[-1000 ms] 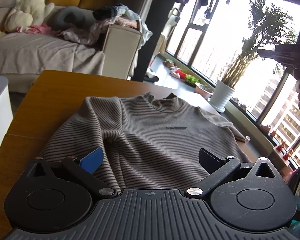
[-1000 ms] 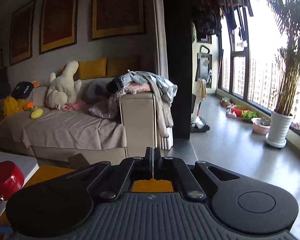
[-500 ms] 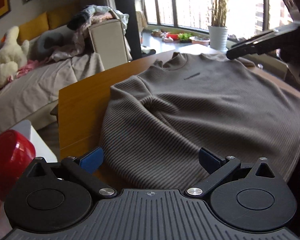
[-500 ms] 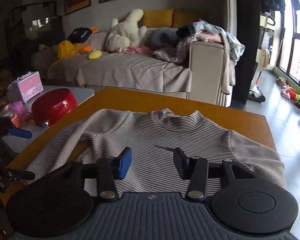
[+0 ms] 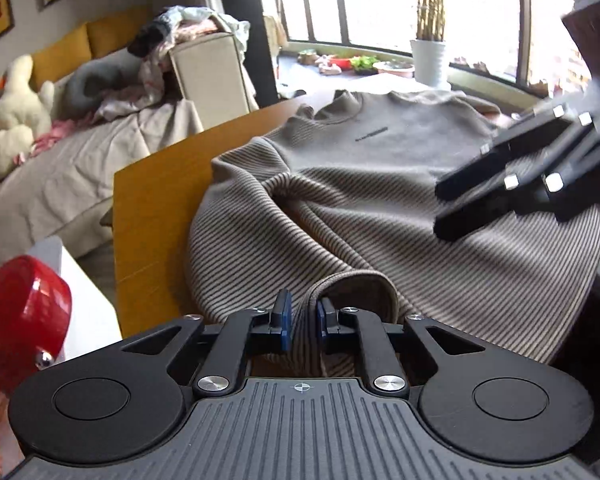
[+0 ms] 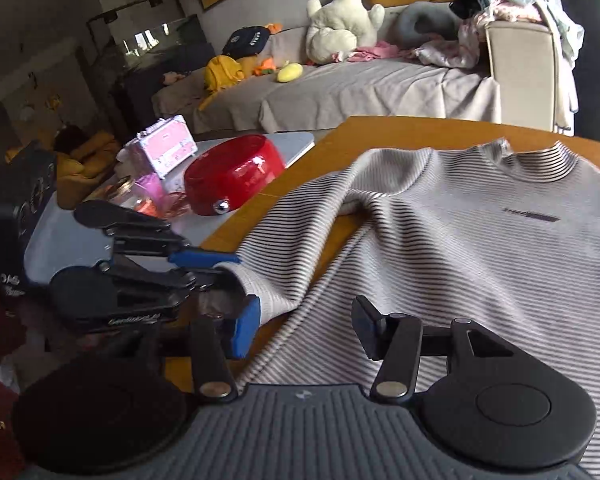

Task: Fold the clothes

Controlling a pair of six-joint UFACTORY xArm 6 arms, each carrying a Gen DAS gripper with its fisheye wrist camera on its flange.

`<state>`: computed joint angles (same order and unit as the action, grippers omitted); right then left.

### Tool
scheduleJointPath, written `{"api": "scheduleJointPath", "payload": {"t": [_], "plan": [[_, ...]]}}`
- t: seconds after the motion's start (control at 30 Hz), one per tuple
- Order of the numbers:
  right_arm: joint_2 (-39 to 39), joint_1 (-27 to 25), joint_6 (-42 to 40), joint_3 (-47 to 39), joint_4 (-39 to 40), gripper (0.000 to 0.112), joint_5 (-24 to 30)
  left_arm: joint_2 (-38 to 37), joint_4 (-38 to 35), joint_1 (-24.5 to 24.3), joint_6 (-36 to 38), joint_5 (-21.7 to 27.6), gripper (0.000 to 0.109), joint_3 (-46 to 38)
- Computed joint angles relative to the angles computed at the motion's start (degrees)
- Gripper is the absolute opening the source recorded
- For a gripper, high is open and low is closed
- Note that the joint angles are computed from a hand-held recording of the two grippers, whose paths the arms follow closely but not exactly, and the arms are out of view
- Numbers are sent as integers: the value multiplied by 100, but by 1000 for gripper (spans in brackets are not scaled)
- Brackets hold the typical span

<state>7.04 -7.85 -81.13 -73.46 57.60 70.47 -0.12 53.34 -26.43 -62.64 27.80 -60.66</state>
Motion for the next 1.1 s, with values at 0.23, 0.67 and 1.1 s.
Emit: {"api": "scheduleJointPath", "payload": {"t": [0.23,0.67,1.1], "plan": [[-54,480,-91,421,378,28,-527,-96,248,196,-783,-413,14,-122],[1711,474,-828,-2889,1592,4,-2720,444,1728,487,-3277,-560,96,-1000],[4057,16,641,-5621,-616,29,-2630,2558,-27,422,-965,-1148,101,-3173]]}}
